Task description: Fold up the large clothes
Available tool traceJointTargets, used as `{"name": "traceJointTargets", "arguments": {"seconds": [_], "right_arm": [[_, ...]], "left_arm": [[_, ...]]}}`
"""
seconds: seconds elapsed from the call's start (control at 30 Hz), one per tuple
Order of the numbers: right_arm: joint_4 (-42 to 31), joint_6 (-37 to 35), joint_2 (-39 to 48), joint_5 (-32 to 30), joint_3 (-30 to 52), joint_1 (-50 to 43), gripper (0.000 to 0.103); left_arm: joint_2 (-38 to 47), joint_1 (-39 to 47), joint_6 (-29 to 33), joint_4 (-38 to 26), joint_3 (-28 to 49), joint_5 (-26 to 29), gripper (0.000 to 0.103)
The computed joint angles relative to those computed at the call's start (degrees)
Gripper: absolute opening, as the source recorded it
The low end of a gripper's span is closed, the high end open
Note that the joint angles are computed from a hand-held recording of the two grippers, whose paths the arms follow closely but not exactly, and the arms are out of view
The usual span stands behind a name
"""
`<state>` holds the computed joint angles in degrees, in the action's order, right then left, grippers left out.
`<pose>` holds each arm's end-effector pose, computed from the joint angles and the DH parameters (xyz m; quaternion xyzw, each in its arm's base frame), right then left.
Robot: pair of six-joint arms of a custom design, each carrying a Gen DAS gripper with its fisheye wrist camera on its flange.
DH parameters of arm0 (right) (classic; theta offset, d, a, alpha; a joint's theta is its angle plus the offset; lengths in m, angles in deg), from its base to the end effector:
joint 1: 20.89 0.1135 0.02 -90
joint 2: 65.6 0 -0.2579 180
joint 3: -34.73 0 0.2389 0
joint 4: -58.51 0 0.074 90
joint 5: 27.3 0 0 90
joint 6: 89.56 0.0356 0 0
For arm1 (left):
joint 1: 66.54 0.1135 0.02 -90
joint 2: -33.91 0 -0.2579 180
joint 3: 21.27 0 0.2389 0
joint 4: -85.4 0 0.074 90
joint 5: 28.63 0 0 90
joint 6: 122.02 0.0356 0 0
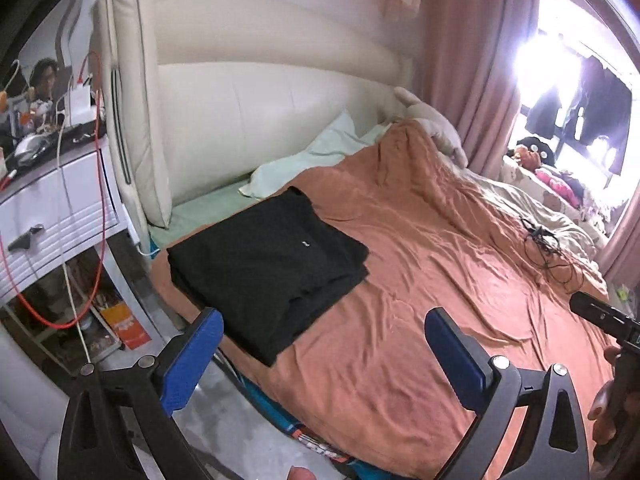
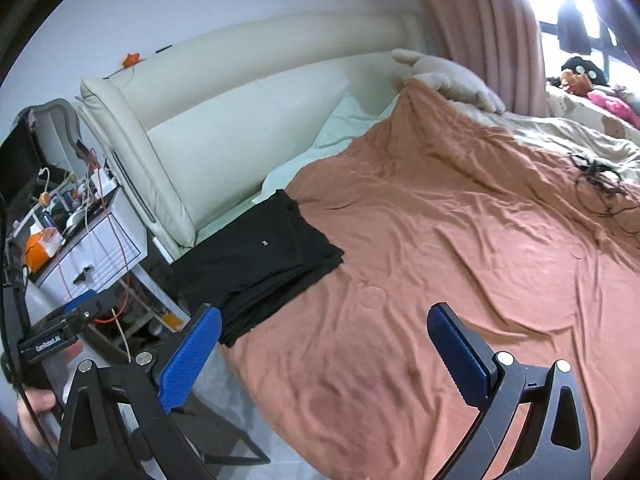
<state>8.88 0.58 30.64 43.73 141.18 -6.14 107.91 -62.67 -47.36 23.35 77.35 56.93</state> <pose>0.3513 0.1045 0.3439 -0.1832 0.8756 0.2023 0.3985 0.2523 0.0198 0.3944 -0.1664 0.8805 -0.0097 0.4438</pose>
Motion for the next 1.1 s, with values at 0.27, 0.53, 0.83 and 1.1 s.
{"name": "traceJointTargets", "arguments": {"seconds": [0.27,0.53,0.83,1.1], "right_arm": [[0.79,-1.08,-14.25,-1.93,-13.2,-5.08,0.103],[-1.91,-5.49,-28.55,-6.48,-22.2,-13.91,0.103],[-9.83,-12.51,-43.3,-17.07,-28.98,-28.81,0.103],[-27.88,-32.7,-54.59,-31.5,-32.93,-51.44,0.103]], "left_arm": [[-9.9,-9.54,-4.45,-1.02,-4.87,-4.57,0.101],[-17.11,-21.81,-8.2,-3.29,-8.0,-12.47,0.101],[-25.53,-41.54,-17.05,-7.43,-13.69,-26.58,0.101],[-25.85,-71.39,-36.46,-21.88,-13.32,-48.76,0.101]]}}
